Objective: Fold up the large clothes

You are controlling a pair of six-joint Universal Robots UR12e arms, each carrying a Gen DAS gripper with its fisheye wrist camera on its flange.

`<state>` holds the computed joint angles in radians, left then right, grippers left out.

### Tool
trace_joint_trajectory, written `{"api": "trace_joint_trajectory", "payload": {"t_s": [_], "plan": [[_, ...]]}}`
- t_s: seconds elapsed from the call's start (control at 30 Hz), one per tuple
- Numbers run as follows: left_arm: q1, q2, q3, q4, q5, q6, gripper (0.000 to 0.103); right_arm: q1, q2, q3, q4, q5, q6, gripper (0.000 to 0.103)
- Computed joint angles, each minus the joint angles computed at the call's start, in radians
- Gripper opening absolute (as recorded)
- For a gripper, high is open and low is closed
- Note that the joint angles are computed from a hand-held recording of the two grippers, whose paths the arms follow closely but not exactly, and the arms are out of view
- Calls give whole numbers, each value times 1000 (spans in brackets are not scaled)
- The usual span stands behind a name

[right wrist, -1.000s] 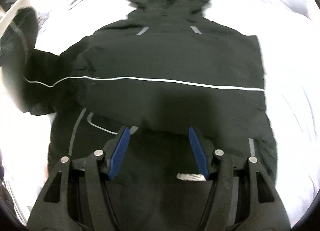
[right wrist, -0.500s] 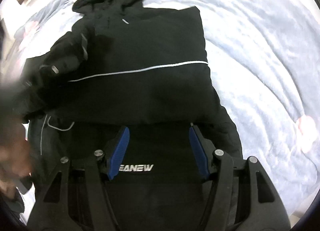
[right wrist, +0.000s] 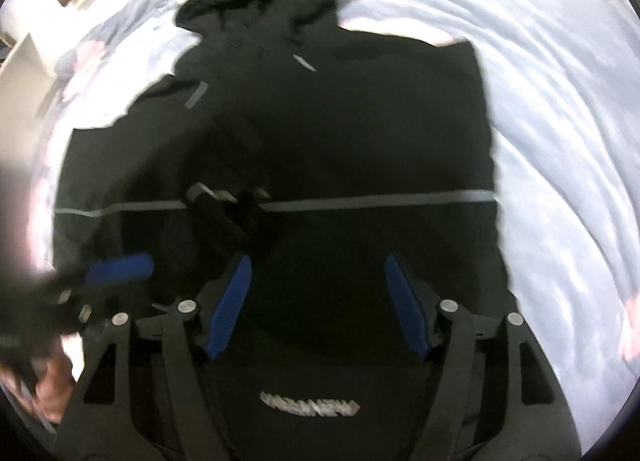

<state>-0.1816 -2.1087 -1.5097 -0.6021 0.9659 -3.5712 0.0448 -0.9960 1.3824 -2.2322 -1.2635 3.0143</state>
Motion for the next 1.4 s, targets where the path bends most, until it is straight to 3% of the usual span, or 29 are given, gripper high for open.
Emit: {"api": "trace_joint_trajectory", "payload": {"t_s": [0.17,0.3,0.37,0.4,0.43,0.53,0.73,0.83,0.87,0.97,1.07,1.13,1.23,1.33,1.4], "plan": [[40,84,-106,85,69,-93,57,19,50,-59,34,76,2,68],[52,139,-166,124,205,-121,57,30,83,-93,70,102,44,66],[57,160,-186,146,275,-131,57,24,91,-103,108,169,59,50],[63,166,-191,151,290,-144,57,25,84,-94,99,168,62,33],[68,169,-199,159,296,-152,57,28,76,-90,93,147,56,23],[80,161,-190,189,338,-174,57,28,43,-69,50,153,30,17],[75,126,-143,210,389,-152,57,-24,-62,12,-137,175,75,16],[65,82,-100,183,392,-142,57,-46,-85,42,-195,44,99,17],[60,65,-80,154,401,-133,57,-52,-77,36,-166,3,87,17],[38,7,-23,52,483,-115,57,-66,-27,7,-65,-9,107,18],[30,-24,-5,27,518,-95,57,-55,33,-9,-7,-103,96,22],[21,-33,8,8,553,-49,57,-52,57,-5,-14,-106,119,27],[10,-39,24,-23,589,20,57,-51,58,1,-26,-112,130,27],[14,-26,28,-48,576,35,57,-47,45,-13,17,-144,81,34],[21,5,8,-13,546,29,57,-47,11,0,-11,-157,61,38]]}}
